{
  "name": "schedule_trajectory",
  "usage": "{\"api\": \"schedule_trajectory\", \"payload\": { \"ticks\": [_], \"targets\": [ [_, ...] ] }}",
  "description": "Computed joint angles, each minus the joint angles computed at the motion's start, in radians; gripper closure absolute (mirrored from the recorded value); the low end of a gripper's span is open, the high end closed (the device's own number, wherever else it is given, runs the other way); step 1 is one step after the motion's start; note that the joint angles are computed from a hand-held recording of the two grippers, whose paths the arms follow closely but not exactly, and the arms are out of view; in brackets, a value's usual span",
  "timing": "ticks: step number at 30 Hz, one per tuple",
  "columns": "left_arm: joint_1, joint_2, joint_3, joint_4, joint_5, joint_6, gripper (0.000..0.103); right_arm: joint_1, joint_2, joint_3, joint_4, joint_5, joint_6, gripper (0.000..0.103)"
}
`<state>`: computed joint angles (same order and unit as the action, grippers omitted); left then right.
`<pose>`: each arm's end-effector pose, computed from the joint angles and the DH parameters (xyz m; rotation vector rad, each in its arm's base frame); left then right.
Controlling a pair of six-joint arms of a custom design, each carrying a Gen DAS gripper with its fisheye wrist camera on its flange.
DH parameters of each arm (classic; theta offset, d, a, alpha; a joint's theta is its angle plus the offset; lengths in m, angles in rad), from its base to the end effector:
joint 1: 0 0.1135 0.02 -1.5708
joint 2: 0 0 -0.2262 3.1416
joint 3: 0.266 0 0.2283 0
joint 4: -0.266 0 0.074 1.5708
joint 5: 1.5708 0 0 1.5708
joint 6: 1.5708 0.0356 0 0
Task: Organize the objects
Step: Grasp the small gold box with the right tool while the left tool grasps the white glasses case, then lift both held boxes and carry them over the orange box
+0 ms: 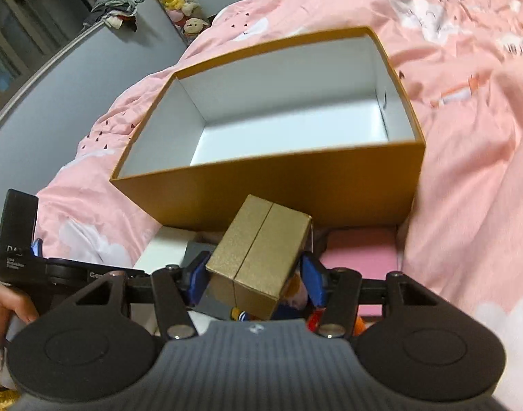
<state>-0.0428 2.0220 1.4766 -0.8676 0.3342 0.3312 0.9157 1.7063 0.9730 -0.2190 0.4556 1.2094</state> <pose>0.3542 -0.0269 0.1478 0.5781 2.8467 -0.4519 0.2048 0.2409 0.1484 0.5324 2.3721 0.4032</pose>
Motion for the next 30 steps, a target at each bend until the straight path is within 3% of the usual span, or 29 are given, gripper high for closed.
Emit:
{"api": "schedule_trajectory", "payload": {
  "ticks": [9,11,15,22,24,30],
  "targets": [
    [-0.047,-0.263,-0.211,0.115,-0.080,0.091,0.037,-0.001,-0.080,-0.079,0.024,-0.021,0.017,0.045],
    [-0.040,-0.317,-0.235,0.106,-0.045,0.097,0.037,0.004,-0.100,-0.090,0.021,-0.016,0.018,0.045],
    [-0.040,-0.316,-0.166,0.057,0.054,0.077,0.037,0.017,-0.151,-0.120,0.020,0.012,0.029,0.047],
    [-0.127,-0.243,-0.232,0.159,0.039,0.051,0.037,-0.004,-0.220,-0.205,0.032,-0.013,0.089,0.050],
    [-0.141,-0.224,-0.232,0.158,0.007,0.048,0.036,-0.019,-0.236,-0.238,0.061,-0.051,0.107,0.051],
    [-0.087,-0.167,-0.162,0.060,0.067,0.089,0.035,-0.053,-0.233,-0.238,0.068,-0.123,0.104,0.052]
  ]
}}
